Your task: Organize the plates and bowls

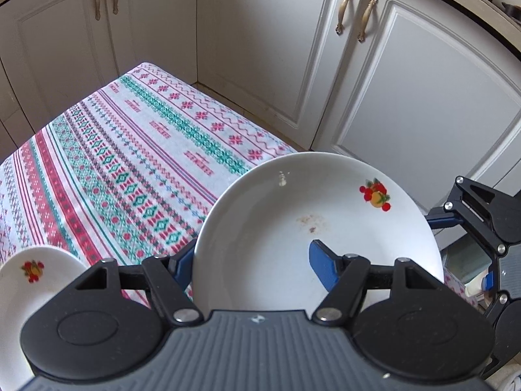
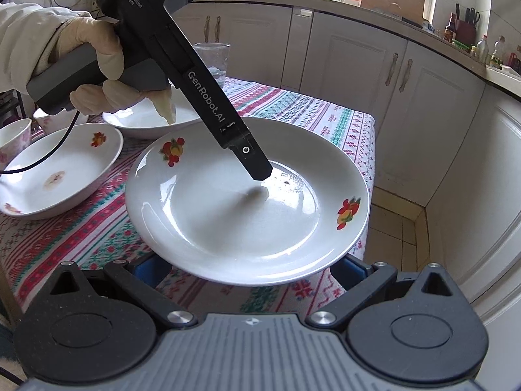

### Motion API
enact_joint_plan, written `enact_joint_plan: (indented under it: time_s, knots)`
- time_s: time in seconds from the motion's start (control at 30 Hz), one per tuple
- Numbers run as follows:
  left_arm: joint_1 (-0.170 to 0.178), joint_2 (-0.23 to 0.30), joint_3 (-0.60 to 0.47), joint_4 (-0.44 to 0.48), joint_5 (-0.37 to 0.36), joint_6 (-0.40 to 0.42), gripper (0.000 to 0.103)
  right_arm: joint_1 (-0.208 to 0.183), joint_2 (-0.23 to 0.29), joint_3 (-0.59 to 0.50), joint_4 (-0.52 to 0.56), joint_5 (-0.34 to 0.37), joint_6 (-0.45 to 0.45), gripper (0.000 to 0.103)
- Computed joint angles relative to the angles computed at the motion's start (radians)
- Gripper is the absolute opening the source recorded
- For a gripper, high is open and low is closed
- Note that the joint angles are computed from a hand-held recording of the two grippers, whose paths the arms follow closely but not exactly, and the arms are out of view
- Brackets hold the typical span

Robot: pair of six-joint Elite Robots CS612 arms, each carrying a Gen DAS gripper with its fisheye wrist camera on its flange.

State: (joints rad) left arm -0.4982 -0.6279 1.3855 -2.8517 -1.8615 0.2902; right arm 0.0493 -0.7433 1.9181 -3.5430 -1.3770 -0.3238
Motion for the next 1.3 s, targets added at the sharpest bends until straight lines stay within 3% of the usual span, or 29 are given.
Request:
enact_joint_plan:
  time_s: [0.97,1.3]
  knots:
    - [0.012,0.059,-0.078,0.017,0.001,-0.013,0.074,0.011,0.027,-0.065,0.074,-0.033,0.029,0.103]
    - [0.008,0.011,0.014,-0.145,0.035,-0.005,0.086,0.023,-0.01,-0.029,0.075,-0.088,0.058,0.103]
